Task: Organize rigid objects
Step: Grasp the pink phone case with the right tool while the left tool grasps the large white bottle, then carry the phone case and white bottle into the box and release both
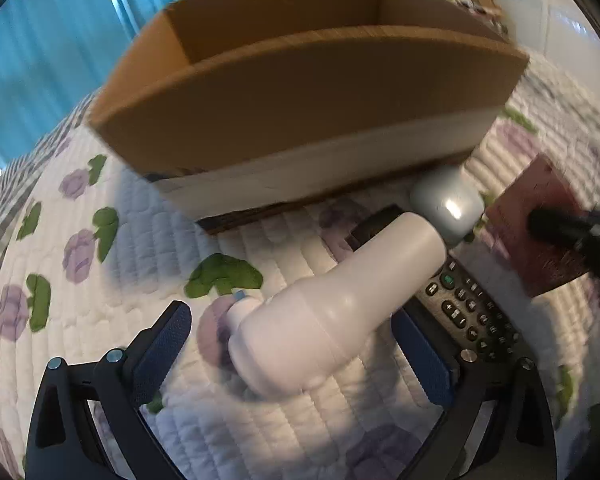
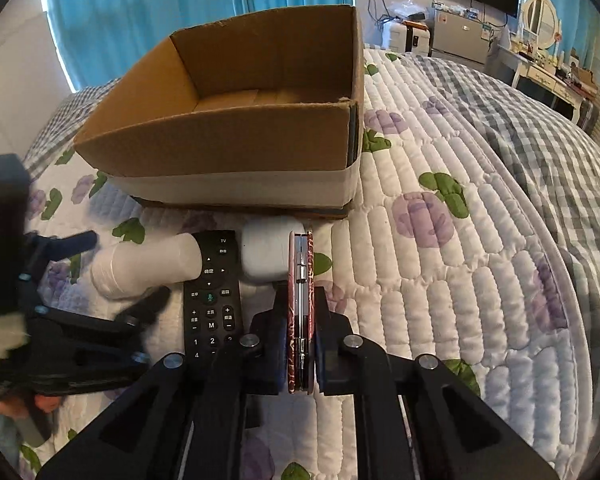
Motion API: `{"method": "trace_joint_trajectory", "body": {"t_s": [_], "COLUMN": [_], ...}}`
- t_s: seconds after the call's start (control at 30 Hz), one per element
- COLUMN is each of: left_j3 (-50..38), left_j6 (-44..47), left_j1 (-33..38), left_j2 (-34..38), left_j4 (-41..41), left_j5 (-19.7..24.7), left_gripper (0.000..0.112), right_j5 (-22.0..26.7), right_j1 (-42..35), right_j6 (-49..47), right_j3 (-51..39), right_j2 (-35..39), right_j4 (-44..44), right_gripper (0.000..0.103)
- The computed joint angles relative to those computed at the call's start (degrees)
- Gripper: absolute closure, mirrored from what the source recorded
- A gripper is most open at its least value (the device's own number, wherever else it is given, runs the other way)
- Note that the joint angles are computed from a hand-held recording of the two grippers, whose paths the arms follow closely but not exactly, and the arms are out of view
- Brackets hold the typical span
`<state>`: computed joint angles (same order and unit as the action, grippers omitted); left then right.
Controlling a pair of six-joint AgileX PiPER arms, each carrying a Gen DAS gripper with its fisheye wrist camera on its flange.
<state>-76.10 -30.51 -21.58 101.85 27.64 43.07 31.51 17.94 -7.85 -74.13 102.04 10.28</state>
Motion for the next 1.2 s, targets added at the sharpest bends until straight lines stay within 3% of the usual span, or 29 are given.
{"method": "trace_joint_trajectory", "body": {"t_s": [0.07, 0.13, 0.4, 0.7, 0.93, 1.2], "left_j3": [0.08, 0.41, 5.17, -0.14, -8.27, -21.22], "left_j6": [-0.5, 1.18, -3.36, 0.18, 2.8, 6.86], "left_j1": [-0.43, -0.03, -1.61, -4.26, -3.63, -0.37], "left_j2": [0.36, -0.41, -8.06, -13.68, -15.29, -10.57], "left_j4": [1.04, -1.02, 2.42, -0.86, -3.43, -5.39], "left_j5": [-0.19, -0.81, -1.58, 6.59, 13.02, 16.65], "left_gripper": [0.039, 0.048, 0.05, 0.05, 0.05, 0.05], "right_j5": [0.45, 0.35, -0.21, 2.83, 8.51, 14.1], "right_j1": [-0.4, 0.07, 1.01, 2.64, 3.65, 4.36], "right_j6": [-0.52, 0.42, 2.01, 2.72, 2.18, -0.99], "right_j3": [-0.91, -1.13, 0.53, -1.39, -10.76, -25.84], "right_j2": [0.53, 0.75, -1.99, -8.42, -10.77, -5.52], "right_j4": [0.68, 0.19, -2.68, -5.24, -6.56, -7.04], "right_gripper": [0.093, 0.094, 0.094, 0.094, 0.094, 0.094]}}
